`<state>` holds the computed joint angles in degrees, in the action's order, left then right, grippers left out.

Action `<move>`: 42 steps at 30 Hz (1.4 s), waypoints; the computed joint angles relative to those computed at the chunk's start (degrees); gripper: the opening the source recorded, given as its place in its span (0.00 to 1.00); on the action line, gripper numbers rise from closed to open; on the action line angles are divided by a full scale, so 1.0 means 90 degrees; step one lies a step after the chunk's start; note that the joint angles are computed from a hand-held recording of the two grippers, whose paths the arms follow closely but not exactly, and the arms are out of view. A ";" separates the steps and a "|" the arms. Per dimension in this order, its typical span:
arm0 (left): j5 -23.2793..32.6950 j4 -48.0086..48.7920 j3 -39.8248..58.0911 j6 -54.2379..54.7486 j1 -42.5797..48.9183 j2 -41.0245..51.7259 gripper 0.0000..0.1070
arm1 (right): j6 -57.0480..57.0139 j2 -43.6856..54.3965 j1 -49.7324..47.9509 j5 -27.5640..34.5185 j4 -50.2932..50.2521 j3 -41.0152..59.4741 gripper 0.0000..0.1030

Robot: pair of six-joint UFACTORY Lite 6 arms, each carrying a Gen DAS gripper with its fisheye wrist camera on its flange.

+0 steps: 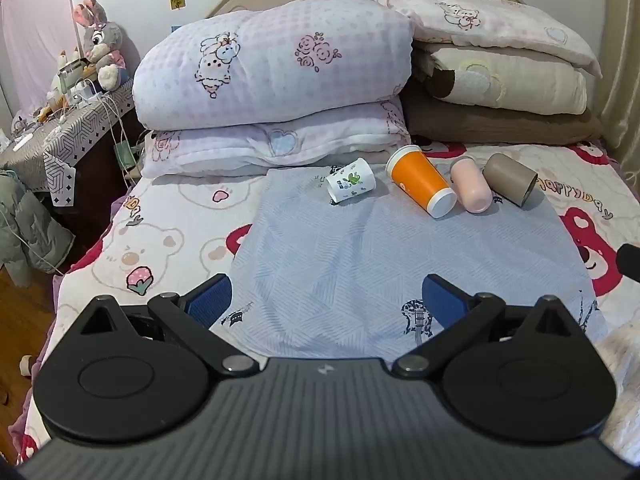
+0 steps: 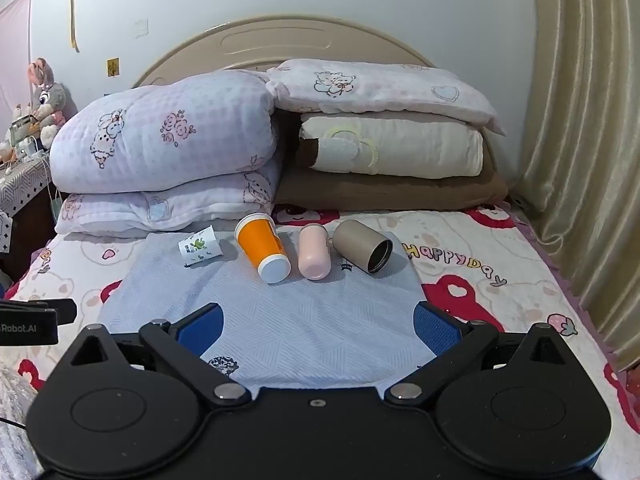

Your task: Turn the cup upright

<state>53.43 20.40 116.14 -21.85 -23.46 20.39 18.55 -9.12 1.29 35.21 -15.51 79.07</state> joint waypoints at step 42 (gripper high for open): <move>-0.0223 -0.0039 -0.0171 0.0329 0.0068 -0.0225 0.96 | -0.0051 0.0117 -0.0198 0.0082 0.0027 0.0171 1.00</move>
